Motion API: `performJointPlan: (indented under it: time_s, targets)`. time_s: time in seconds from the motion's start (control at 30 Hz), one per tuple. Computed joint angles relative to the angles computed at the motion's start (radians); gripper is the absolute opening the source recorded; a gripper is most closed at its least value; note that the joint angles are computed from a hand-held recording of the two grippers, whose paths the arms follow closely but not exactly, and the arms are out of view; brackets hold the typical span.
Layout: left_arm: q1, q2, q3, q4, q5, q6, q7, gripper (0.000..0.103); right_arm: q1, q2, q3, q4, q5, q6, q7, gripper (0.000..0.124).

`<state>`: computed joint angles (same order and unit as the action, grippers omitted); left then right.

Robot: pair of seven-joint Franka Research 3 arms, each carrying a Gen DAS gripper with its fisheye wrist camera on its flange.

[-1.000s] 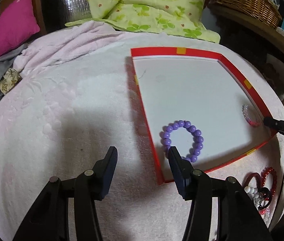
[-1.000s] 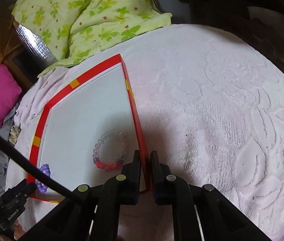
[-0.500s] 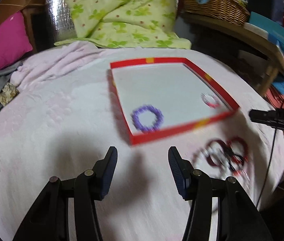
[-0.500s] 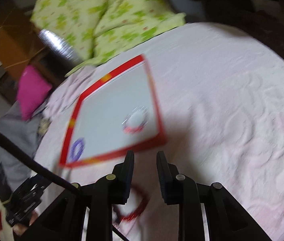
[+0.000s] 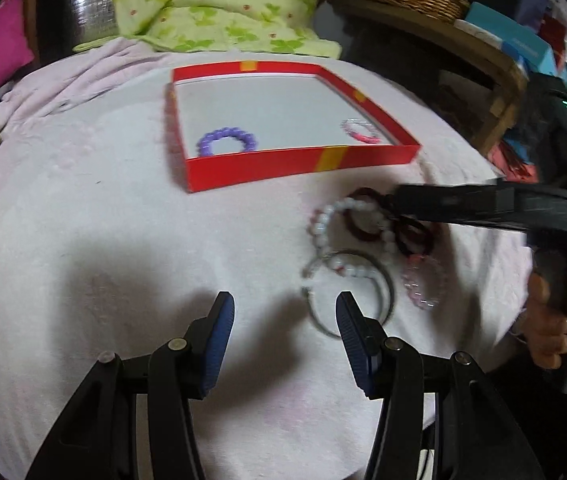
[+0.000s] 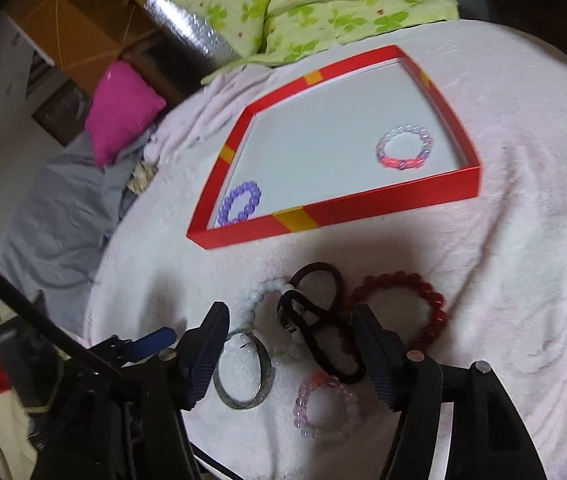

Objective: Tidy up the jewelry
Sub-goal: 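Grasp the silver bangle with the left tool while the right tool grasps the black hair tie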

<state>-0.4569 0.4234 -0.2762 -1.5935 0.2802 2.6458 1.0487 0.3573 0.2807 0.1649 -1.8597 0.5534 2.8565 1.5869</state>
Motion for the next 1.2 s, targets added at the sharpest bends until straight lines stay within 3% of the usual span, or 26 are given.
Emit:
performJointPlan:
  time_s: [0.07,0.1,0.2,0.33,0.43,0.83,0.97,1.2]
  targets:
    - [0.014,0.003,-0.02,-0.005,-0.019,0.025,0.04,0.065,0.045,0.018,-0.054,0.02,-0.113,-0.025,0.085,0.036]
    - [0.021,0.005,-0.031,-0.006,-0.032,0.037,0.062,0.067,0.053,0.022,-0.068,0.024,-0.148,-0.037,0.115,0.016]
    - [0.039,0.012,-0.062,-0.006,-0.079,0.058,0.134,0.07,0.035,0.009,-0.062,-0.001,-0.153,-0.01,0.141,0.007]
    - [0.023,0.046,-0.064,0.042,-0.1,0.023,0.178,0.076,-0.003,-0.031,-0.039,-0.063,-0.086,0.105,0.128,0.007]
    - [0.009,0.079,-0.061,0.089,-0.116,-0.03,0.197,0.076,-0.048,-0.041,0.001,-0.079,0.009,0.137,0.089,0.007]
    - [-0.063,0.129,-0.006,0.161,-0.035,-0.073,0.177,0.076,-0.049,-0.033,0.011,-0.063,0.072,0.151,0.056,0.007]
    - [-0.063,0.114,0.001,0.139,-0.011,-0.057,0.167,0.062,-0.045,-0.034,0.011,-0.065,0.076,0.163,0.052,0.007]
    - [-0.05,0.101,-0.007,0.115,-0.009,-0.032,0.173,0.061,-0.032,-0.033,0.0,-0.067,0.058,0.171,0.069,0.007]
